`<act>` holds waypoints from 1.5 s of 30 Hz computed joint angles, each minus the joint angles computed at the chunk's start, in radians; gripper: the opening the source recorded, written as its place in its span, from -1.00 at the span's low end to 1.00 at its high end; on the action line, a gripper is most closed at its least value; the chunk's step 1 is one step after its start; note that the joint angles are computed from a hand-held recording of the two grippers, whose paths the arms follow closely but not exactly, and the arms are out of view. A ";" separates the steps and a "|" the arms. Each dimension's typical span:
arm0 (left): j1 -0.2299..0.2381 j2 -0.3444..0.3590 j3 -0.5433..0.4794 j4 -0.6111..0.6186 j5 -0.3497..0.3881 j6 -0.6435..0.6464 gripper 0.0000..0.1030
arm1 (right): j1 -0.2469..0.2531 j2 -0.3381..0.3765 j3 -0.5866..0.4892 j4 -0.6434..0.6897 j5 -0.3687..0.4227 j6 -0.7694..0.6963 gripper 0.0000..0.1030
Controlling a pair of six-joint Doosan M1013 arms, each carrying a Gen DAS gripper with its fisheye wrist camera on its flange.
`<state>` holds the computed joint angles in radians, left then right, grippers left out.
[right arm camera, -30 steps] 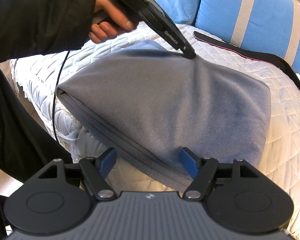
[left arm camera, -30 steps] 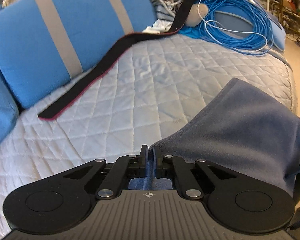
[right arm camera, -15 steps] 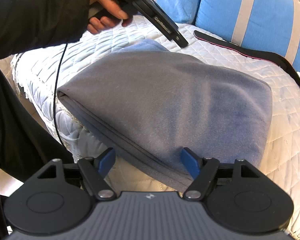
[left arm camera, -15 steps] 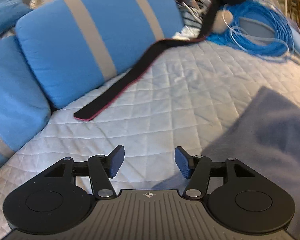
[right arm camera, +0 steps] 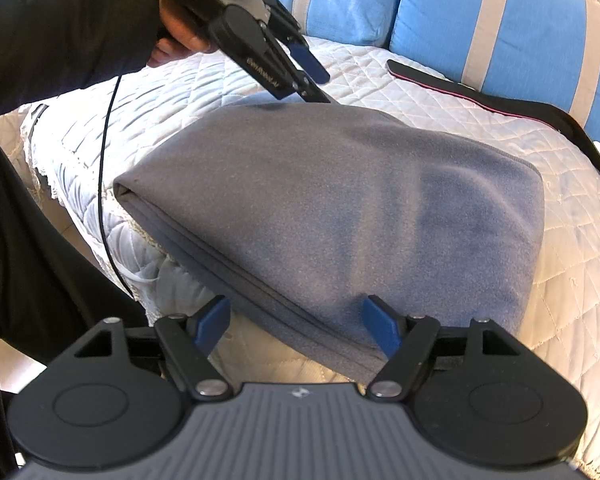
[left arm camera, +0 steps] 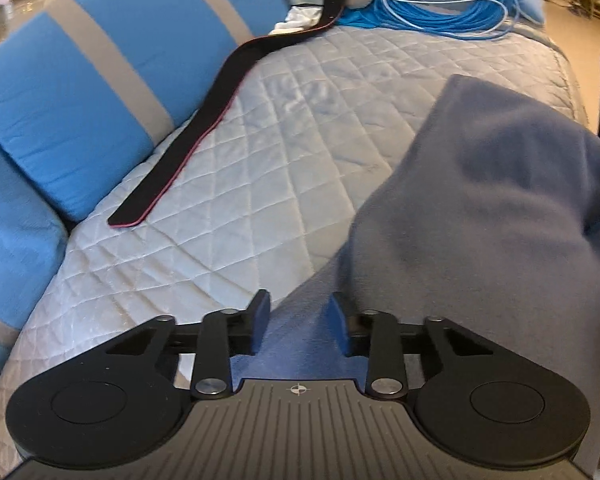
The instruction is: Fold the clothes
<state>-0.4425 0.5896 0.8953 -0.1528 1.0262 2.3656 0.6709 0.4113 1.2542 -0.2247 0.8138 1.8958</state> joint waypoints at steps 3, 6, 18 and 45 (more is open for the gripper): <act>0.003 -0.002 0.004 -0.013 0.002 0.015 -0.54 | -0.001 -0.001 0.001 0.002 -0.001 -0.001 0.61; 0.001 0.002 0.001 -0.007 0.019 0.024 -0.54 | -0.001 -0.001 0.001 0.003 -0.001 -0.002 0.61; -0.003 -0.012 0.032 0.040 -0.054 -0.029 -0.89 | 0.000 0.001 -0.001 0.001 0.003 -0.004 0.63; 0.050 0.022 -0.055 0.036 -0.049 -0.518 0.20 | 0.003 0.004 -0.005 -0.003 0.010 -0.008 0.69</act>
